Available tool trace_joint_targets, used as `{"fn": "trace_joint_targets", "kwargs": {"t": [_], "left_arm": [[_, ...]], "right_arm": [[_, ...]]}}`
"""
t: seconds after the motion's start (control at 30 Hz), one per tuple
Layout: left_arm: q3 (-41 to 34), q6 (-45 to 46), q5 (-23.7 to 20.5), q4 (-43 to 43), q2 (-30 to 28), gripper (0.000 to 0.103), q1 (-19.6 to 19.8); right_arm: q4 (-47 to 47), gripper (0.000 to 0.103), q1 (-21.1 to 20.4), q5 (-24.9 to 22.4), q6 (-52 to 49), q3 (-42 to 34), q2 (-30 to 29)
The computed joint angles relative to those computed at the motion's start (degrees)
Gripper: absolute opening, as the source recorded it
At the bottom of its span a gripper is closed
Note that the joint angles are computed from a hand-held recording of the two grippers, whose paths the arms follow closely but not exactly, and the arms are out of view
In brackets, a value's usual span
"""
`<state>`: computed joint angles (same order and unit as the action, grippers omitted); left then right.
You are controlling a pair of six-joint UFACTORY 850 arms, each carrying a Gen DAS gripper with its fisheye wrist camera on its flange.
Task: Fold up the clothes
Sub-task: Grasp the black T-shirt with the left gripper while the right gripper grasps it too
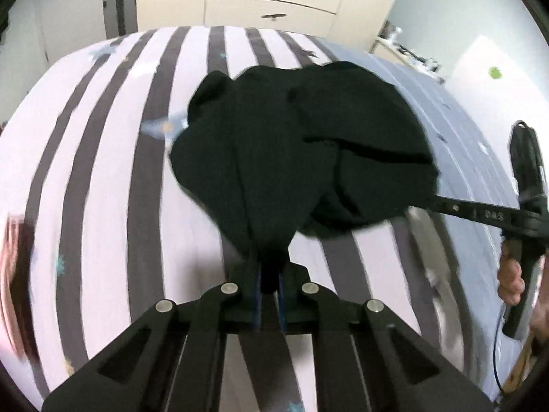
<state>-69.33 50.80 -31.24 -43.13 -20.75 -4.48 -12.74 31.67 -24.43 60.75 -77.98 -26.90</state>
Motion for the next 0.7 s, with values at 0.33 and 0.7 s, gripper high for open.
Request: {"fn": "trace_joint_targets", "kwargs": {"t": [0.33, 0.7], "left_arm": [[31.51, -5.14, -7.44, 8.8, 28.95, 0.005, 4.44], [27.17, -5.85, 5.19, 5.39, 25.01, 0.037, 6.57]], "right_arm": [[3.51, 0.0, 14.67, -1.81, 12.17, 22.19, 15.5], [-16.61, 0.062, 13.35, -0.6, 26.59, 14.79, 11.77]]}}
